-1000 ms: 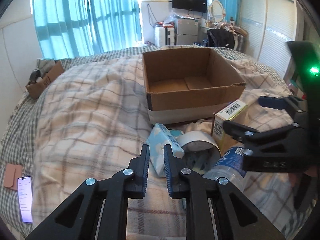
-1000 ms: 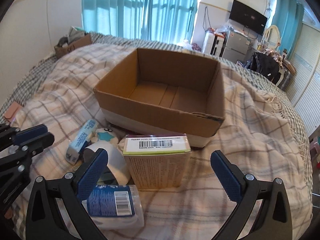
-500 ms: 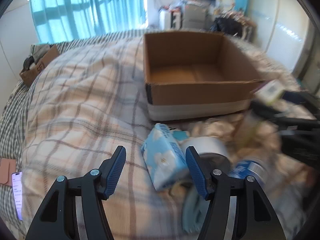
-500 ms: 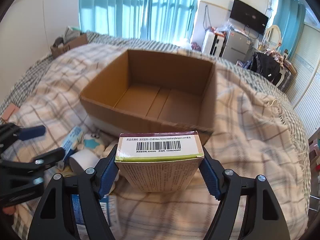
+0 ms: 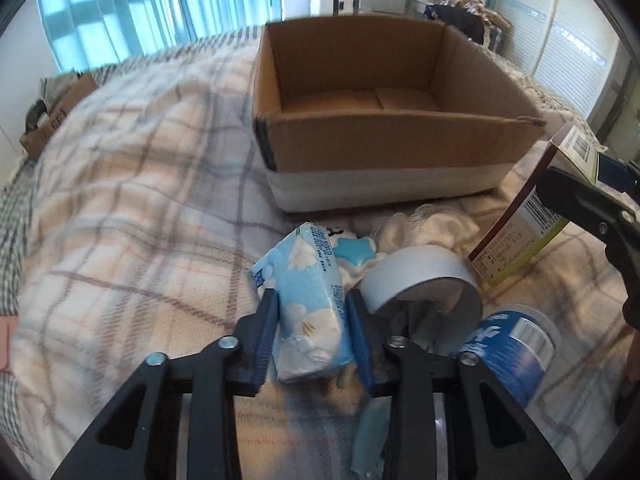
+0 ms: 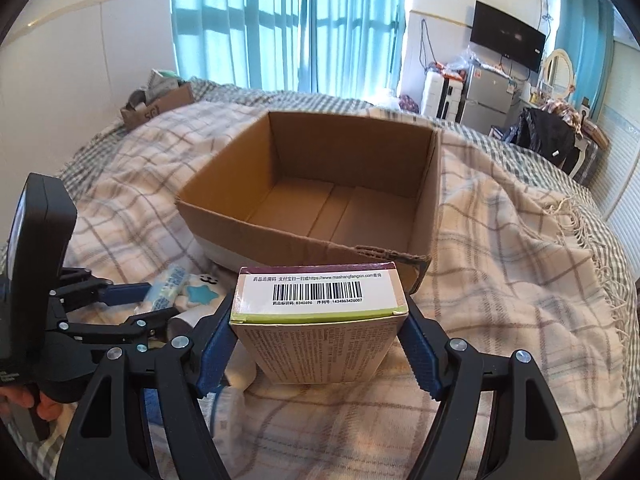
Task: Organize objects
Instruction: 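Drop the tissue pack and medicine carton into the box with both tools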
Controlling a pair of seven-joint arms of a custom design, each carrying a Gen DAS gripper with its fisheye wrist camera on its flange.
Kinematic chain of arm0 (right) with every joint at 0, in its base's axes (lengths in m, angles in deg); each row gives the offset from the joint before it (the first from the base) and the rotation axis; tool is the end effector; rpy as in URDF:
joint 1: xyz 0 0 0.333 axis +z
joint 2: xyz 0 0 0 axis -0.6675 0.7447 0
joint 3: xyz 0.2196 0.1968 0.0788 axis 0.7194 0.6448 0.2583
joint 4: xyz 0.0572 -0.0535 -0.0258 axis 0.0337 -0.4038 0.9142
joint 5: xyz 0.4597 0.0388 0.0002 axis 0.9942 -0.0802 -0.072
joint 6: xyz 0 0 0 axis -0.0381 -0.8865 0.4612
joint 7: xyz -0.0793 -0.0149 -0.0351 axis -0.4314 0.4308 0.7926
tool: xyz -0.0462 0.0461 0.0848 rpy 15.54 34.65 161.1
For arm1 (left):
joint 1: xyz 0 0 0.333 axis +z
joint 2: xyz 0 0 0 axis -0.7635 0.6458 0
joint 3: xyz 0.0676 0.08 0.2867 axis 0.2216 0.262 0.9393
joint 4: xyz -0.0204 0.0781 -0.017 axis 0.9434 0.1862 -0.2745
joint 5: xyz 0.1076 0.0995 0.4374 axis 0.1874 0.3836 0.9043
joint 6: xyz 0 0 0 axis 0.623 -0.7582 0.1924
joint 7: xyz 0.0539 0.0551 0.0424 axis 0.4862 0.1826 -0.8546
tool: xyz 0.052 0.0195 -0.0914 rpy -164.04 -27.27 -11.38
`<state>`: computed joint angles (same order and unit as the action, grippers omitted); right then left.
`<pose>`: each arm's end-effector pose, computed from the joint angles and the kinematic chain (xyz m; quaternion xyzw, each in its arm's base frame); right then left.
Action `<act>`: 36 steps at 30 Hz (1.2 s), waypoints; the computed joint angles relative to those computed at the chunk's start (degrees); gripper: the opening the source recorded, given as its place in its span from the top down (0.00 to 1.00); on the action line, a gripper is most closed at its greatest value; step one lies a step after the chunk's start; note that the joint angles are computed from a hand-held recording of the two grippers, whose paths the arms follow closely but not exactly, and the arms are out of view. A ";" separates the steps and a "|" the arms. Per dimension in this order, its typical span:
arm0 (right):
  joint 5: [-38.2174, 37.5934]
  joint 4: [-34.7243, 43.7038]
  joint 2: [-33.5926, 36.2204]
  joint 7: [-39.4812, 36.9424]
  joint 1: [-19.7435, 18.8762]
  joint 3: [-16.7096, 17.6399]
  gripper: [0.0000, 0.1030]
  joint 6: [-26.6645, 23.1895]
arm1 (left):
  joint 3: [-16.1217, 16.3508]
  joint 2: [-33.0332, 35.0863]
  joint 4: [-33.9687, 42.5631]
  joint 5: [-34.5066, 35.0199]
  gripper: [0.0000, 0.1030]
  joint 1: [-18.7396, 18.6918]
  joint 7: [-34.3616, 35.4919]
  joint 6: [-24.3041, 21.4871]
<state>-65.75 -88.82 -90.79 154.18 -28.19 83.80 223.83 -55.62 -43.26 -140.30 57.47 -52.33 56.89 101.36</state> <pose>0.4868 0.2723 0.4414 -0.7314 0.5669 -0.2405 0.2929 0.5031 -0.0387 0.4047 -0.5921 0.7648 -0.1926 0.1659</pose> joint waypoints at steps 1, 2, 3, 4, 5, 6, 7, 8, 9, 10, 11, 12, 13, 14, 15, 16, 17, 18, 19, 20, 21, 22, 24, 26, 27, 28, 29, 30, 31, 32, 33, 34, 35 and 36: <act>-0.69 -0.67 -1.29 1.02 -0.40 0.42 0.28 0.18 | -0.08 -0.88 -0.40 -0.02 0.71 -0.10 -0.03 0.09; -1.19 -1.11 -2.20 1.67 -0.78 0.78 0.28 0.23 | -0.10 -1.98 -0.90 -0.11 0.71 -0.28 -0.03 0.27; -1.71 -1.71 -3.55 2.28 -1.15 1.19 0.28 0.18 | 0.18 -3.15 -1.43 -0.46 0.71 -0.70 0.38 0.49; -2.33 -2.25 -4.67 2.91 -1.67 1.70 0.28 0.28 | 0.62 -4.46 -1.96 -1.05 0.71 -1.22 0.88 0.83; -3.05 -2.94 -6.20 3.68 -2.32 2.31 0.28 0.36 | 1.01 -5.38 -2.16 -1.62 0.71 -1.61 1.14 1.10; -3.52 -3.44 -7.60 4.14 -2.86 2.78 0.28 0.36 | 1.50 -6.27 -1.94 -2.43 0.71 -2.08 1.31 1.28; -3.51 -3.65 -8.49 4.13 -3.10 2.92 0.28 0.29 | 2.00 -6.82 -1.68 -3.11 0.71 -2.50 1.66 1.46; -3.38 -3.69 -9.44 4.15 -3.39 3.03 0.28 0.11 | 2.68 -7.10 -1.13 -3.90 0.71 -3.02 2.34 1.66; -3.36 -3.55 -10.11 4.30 -3.86 3.26 0.28 0.07 | 3.10 -7.52 -0.36 -4.68 0.71 -3.44 2.76 2.15; -3.25 -3.16 -10.56 4.33 -4.24 3.42 0.28 0.03 | 3.44 -7.14 0.75 -5.16 0.71 -3.72 3.27 2.44; -3.38 -2.33 -10.70 4.21 -4.74 3.67 0.28 0.04 | 3.67 -6.64 2.05 -5.67 0.71 -3.91 3.58 2.78; -3.69 -1.57 -10.79 4.05 -5.31 3.93 0.28 0.13 | 4.17 -5.70 3.81 -6.42 0.71 -4.31 4.22 2.99; -4.47 -0.07 -10.46 4.07 -6.32 4.52 0.28 0.08 | 4.69 -4.52 5.86 -7.45 0.71 -4.97 5.09 3.11; -5.04 1.23 -9.86 4.07 -7.01 4.89 0.28 0.03 | 4.73 -4.28 6.81 -8.20 0.71 -5.25 5.62 3.17; -5.36 2.80 -8.88 3.86 -7.40 4.91 0.28 0.07 | 4.51 -2.85 8.69 -8.62 0.71 -5.32 5.83 3.47; -5.31 4.46 -7.64 3.39 -7.43 4.53 0.28 0.26 | 4.19 -1.14 10.81 -8.81 0.71 -5.26 6.02 3.74; -5.08 6.32 -6.05 2.78 -7.32 3.97 0.28 0.48 | 3.94 0.28 12.52 -9.03 0.71 -5.18 6.35 3.77; -4.85 8.01 -4.54 2.35 -7.17 3.46 0.28 0.51 | 3.62 2.09 14.51 -9.34 0.71 -5.21 6.67 3.77; -4.54 9.92 -2.77 1.86 -6.94 2.88 0.28 0.38 | 3.46 4.02 16.63 -9.89 0.71 -5.34 7.31 3.59; -4.25 12.04 -0.67 1.23 -6.59 2.20 0.28 0.24 | 3.15 6.35 18.77 -10.40 0.71 -5.34 7.97 3.79; -3.82 14.21 1.60 0.48 -6.06 1.39 0.28 -0.06 | 2.60 7.78 19.98 -10.58 0.71 -4.97 8.19 3.94; -3.72 15.93 3.45 0.13 -5.56 0.68 0.28 -0.39 | 1.95 10.27 22.01 -10.47 0.71 -4.51 8.08 3.96; -3.92 20.22 8.18 -0.20 -4.59 -0.79 0.28 -1.58 | 1.12 14.13 24.78 -11.67 0.71 -3.85 8.70 3.47; -3.98 23.78 12.38 -0.52 -3.39 -2.23 0.28 -2.83 | 0.37 18.74 27.98 -13.92 0.71 -3.01 10.24 2.55; -3.76 25.14 14.15 -0.86 -2.74 -2.98 0.28 -3.30 | -0.37 19.74 28.33 -14.14 0.71 -2.40 10.33 2.56; -3.39 26.10 15.70 -1.27 -2.13 -3.77 0.28 -3.47 | -0.98 21.51 29.36 -14.25 0.71 -1.80 10.56 2.20; -2.49 26.44 16.82 -1.98 -1.56 -4.57 0.28 -3.35 | -1.55 23.02 30.23 -14.74 0.71 -1.21 11.22 1.60; -1.21 26.62 17.75 -2.76 -0.97 -5.27 0.28 -2.80 | -2.15 23.68 30.52 -15.24 0.71 -0.65 11.52 1.43; -0.36 26.25 18.06 -3.24 -0.39 -5.97 0.28 -2.13 | -2.63 24.67 31.06 -16.07 0.71 -0.11 12.01 1.15; 0.99 26.12 18.54 -4.31 0.14 -6.61 0.28 -1.40 | -3.11 25.45 31.54 -16.89 0.71 0.37 12.45 1.06; 2.15 25.68 18.69 -5.40 0.65 -7.26 0.28 -0.52 | -3.55 25.99 31.85 -17.85 0.70 0.84 13.14 1.02; 3.44 25.42 18.84 -6.51 1.07 -7.75 0.28 0.25 | -3.90 26.13 31.94 -18.24 0.68 1.24 13.45 0.84; 5.20 25.06 18.81 -7.89 1.28 -8.15 0.27 0.74 | -4.17 26.26 31.97 -17.88 0.66 1.48 13.21 0.69; 5.88 24.94 18.75 -8.15 1.56 -8.56 0.22 0.97 | -4.32 26.11 31.93 -16.64 0.62 1.61 12.24 0.38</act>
